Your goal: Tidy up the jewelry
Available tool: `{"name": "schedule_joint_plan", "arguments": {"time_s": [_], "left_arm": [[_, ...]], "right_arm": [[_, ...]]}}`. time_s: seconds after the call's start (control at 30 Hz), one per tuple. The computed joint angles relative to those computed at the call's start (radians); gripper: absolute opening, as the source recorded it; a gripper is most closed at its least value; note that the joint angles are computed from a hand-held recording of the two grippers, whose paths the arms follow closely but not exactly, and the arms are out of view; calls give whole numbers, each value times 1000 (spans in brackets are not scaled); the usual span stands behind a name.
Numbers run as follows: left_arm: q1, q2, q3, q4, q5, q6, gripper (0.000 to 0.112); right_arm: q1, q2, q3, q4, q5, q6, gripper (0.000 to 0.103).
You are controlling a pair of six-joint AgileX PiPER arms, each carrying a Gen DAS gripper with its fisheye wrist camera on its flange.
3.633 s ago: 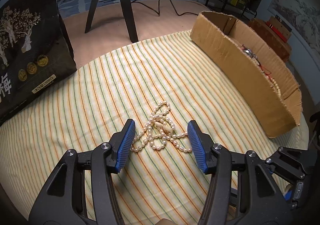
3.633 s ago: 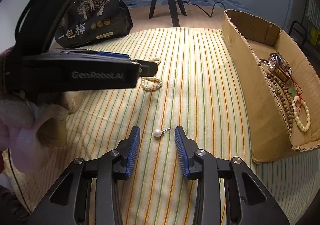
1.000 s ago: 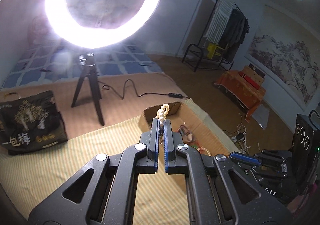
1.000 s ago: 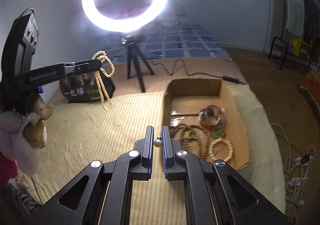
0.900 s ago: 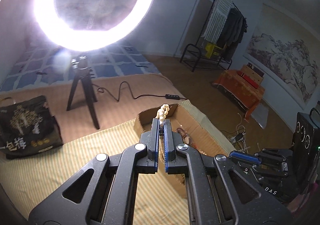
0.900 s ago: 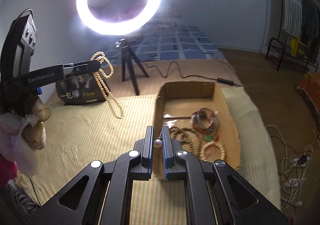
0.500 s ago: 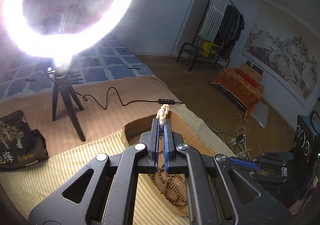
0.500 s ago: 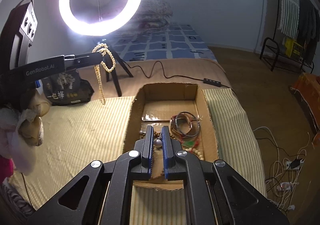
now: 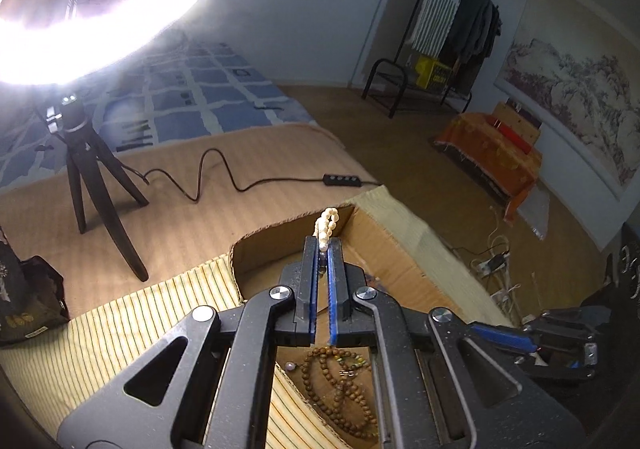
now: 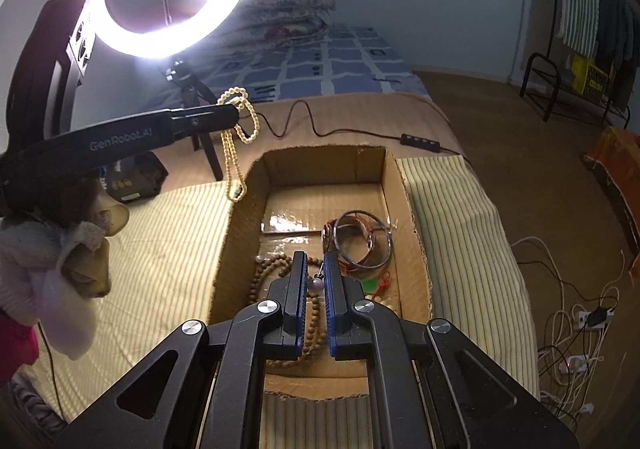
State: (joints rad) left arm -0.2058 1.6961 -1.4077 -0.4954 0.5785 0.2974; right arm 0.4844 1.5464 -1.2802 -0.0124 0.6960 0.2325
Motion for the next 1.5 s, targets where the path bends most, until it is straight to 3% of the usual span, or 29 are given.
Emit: {"name": "schedule_joint_plan", "arguments": {"time_s": [0.7,0.73,0.77,0.83,0.9,1.1,1.5], "left_arm": [[-52,57,-35,171,3,-150,2],[-54,58,-37,182,7,-159,7],[-58,57,-38,195,7,-172,20],[-62,44,-22,217,-14,-190,40],[-58,36,-11,214,-23,-186,42],[-54,27,-8,224,-18,-191,42],[-43,-69,53,228,-12,-186,42]], "right_arm": [[-20,43,-11,9,18,0,7],[-19,43,-11,10,20,-1,16],[-18,43,-10,11,21,-1,23],[-10,40,-5,-14,12,25,52],[-2,40,-7,-41,13,47,61],[12,48,-24,-76,38,88,67],[51,1,-24,-166,74,173,67]]}}
